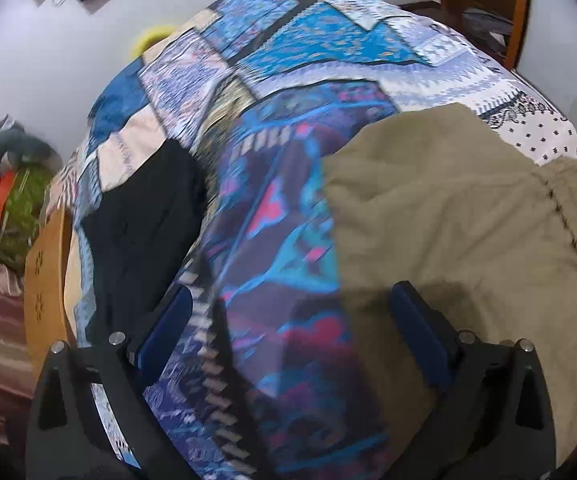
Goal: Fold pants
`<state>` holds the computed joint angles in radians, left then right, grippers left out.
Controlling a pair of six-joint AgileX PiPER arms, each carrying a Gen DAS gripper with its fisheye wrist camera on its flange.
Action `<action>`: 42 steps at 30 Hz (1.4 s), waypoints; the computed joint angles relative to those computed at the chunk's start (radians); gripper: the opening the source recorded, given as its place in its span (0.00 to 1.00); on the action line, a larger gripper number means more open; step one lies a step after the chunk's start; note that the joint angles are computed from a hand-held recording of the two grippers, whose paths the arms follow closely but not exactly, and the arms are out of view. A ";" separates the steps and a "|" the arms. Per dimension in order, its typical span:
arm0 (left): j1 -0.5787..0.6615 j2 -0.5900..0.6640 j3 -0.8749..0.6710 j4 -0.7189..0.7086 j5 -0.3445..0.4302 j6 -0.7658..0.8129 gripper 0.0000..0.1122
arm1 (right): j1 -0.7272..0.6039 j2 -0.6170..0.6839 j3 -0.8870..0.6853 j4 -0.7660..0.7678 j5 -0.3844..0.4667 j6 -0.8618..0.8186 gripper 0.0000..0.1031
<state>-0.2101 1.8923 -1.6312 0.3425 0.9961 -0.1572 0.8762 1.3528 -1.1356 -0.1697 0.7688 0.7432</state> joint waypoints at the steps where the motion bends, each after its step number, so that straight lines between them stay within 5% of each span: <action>1: 0.018 -0.031 0.046 -0.013 -0.021 0.011 0.91 | 0.004 -0.006 0.001 -0.014 0.005 0.011 0.88; 17: 0.041 -0.447 0.482 -0.122 -0.019 -0.036 0.91 | 0.105 -0.008 -0.038 -0.122 0.003 0.132 0.88; 24: 0.061 -0.552 0.451 -0.187 0.022 0.053 0.84 | 0.108 0.034 -0.062 -0.101 -0.002 0.130 0.88; 29: 0.190 -0.460 0.244 -0.345 0.045 0.146 0.84 | 0.094 0.042 -0.071 -0.091 -0.006 0.119 0.88; 38: 0.202 0.041 -0.185 -0.302 0.221 0.123 0.85 | 0.055 0.052 -0.062 -0.052 -0.024 0.117 0.88; 42: 0.240 -0.004 -0.023 -0.333 0.073 0.199 0.92 | 0.057 0.052 -0.067 -0.084 0.001 0.133 0.88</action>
<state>0.0303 1.8878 -1.6542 0.0095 1.0689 0.0413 0.9334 1.4048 -1.2025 -0.2541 0.7699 0.8763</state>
